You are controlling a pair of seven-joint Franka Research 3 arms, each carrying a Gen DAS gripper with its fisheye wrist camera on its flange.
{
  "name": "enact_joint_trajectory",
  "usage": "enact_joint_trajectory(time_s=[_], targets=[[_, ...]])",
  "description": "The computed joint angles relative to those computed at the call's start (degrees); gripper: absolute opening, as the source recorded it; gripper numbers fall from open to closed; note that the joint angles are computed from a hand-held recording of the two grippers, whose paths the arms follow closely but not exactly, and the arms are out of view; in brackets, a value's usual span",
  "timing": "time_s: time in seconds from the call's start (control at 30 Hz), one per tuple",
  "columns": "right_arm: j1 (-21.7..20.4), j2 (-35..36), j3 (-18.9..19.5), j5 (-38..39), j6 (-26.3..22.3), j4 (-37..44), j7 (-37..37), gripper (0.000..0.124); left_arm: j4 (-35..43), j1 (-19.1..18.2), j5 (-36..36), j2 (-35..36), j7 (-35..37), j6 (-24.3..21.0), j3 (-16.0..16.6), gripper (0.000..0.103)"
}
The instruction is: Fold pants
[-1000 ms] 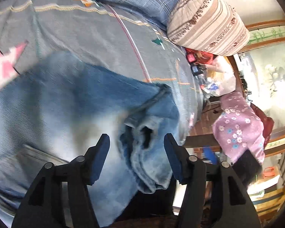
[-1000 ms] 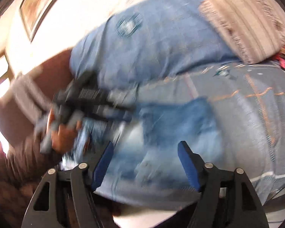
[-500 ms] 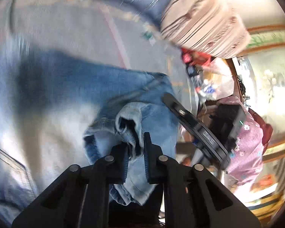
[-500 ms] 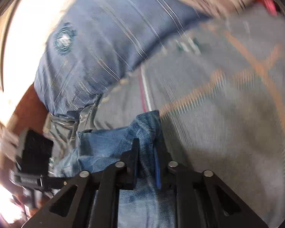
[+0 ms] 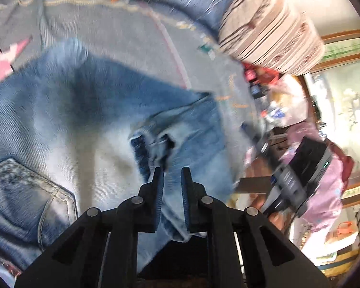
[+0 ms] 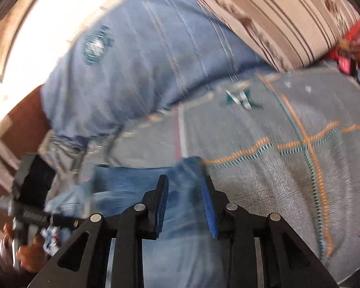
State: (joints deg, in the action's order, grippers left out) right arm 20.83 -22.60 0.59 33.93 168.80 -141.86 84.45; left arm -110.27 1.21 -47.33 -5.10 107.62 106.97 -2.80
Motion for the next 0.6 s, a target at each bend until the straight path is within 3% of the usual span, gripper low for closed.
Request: enact_joint_trajectory(time_s=[0.1,0.17,0.23,0.27,0.3,0.37,0.4,0.47,0.57,0.6], targets=[[4.74,-2.8,-2.61,4.23,-3.08,-1.16,-3.29,0.031,-0.48,0.09,-3.4,-1.46,1.16,0.31,0.61,0.019],[9.51,-5.32,-5.66,11.61,-4.47,-3.45,-7.83,0.03,0.19,-0.73,-3.36,-1.22,1.4,1.66,-0.15,0.034],[6.43,-5.55,-1.85,9.66,-6.98,-4.64,-4.46,0.03,1.55,-2.19,-0.05,0.8,0.01,6.01,-2.05,0.039],[2.97,-4.88,1.31,4.21,-9.77,-4.75,0.88,0.029,2.13,-2.67,3.09,1.69,-1.22,7.33,-2.73,0.039],[1.5,-4.69,2.75,2.79,-10.93,-5.05,3.01,0.027,2.93,-3.32,7.89,2.9,-3.65,8.62,-3.69,0.038],[4.58,-6.7,0.43,7.72,-8.73,-6.54,0.76,0.027,3.42,-3.87,12.88,4.91,-5.39,9.21,-4.34,0.01],[6.05,-7.96,-0.55,9.93,-7.1,-7.34,-0.63,0.027,3.12,-3.83,13.53,5.17,-5.96,9.36,-4.37,0.006],[6.99,-10.59,-0.72,11.77,-4.01,-9.52,-1.46,0.027,1.76,-3.24,10.85,4.61,-4.3,9.59,-3.91,0.004],[2.42,-9.05,1.54,5.47,-10.85,-9.59,3.84,0.024,2.52,-2.19,8.0,5.15,-4.37,6.58,-3.19,0.004],[3.48,-8.54,0.66,6.96,-10.26,-9.95,2.88,0.023,2.53,-1.87,7.48,4.8,-4.52,5.76,-3.07,0.004]])
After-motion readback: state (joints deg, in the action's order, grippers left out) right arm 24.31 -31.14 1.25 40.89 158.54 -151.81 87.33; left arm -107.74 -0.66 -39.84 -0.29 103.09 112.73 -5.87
